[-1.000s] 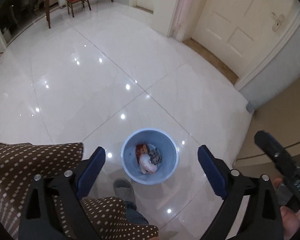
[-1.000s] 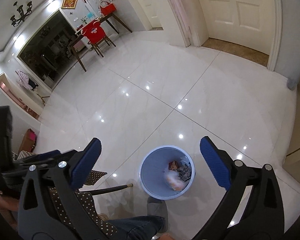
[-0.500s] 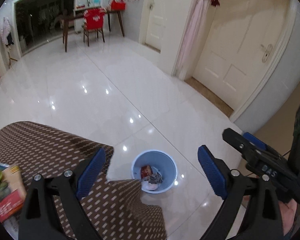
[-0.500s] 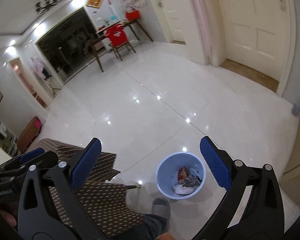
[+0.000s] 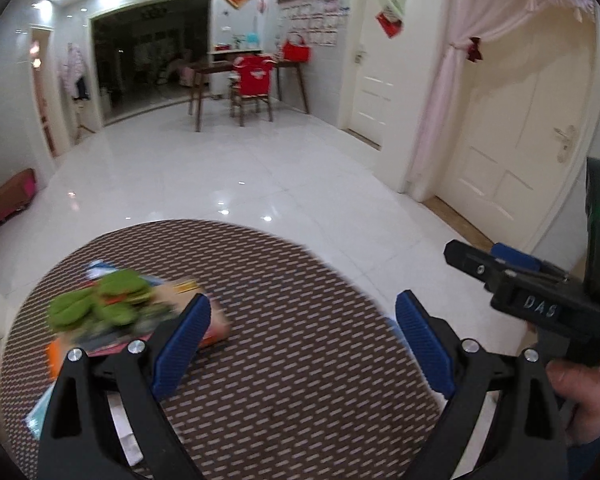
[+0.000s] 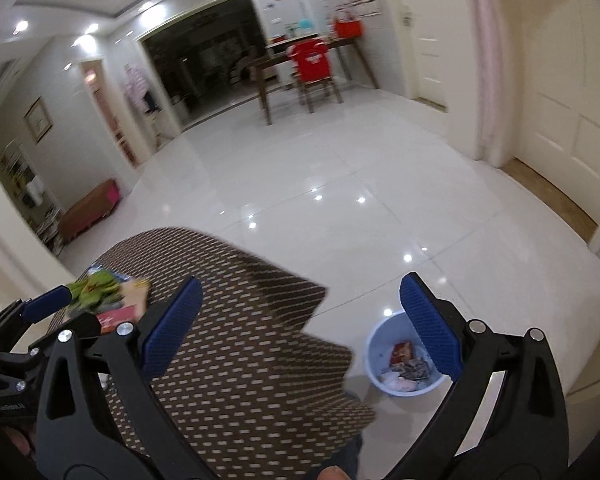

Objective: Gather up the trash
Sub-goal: 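Return both tools to the table and grasp the green plush toy with the left tool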

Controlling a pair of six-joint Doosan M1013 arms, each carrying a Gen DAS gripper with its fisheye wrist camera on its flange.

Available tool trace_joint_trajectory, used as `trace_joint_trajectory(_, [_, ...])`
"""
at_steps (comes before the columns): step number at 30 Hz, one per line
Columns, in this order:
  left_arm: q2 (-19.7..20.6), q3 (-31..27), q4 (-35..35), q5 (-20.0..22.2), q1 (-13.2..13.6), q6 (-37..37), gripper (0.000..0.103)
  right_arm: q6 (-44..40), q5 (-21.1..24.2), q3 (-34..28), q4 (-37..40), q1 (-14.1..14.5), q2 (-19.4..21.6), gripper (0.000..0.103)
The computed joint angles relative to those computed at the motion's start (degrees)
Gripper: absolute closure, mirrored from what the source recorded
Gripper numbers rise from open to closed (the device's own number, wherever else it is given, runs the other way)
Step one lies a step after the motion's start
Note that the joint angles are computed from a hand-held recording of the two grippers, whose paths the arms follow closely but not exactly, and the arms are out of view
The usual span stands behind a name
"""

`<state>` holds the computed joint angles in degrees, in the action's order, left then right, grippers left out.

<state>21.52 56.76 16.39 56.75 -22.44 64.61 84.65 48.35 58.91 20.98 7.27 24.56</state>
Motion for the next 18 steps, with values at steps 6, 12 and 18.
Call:
trace_joint_trajectory(6, [-4.77, 7.05, 4.92, -1.85, 2.21, -5.53, 0.011, -7.5, 3.19, -2.46, 2.26, 3.47, 1.64, 0.006])
trace_joint_trajectory(12, [-5.92, 9.29, 8.13, -0.58, 6.14, -9.07, 0.011, -14.3, 7.55, -5.62, 3.34, 7.16, 4.35, 0.006])
trace_joint_trajectory(18, [-1.04, 4.05, 6.95, 3.56, 8.91, -1.76, 0.011, -13.86, 8.37, -5.71, 3.24, 8.87, 5.36, 0.006])
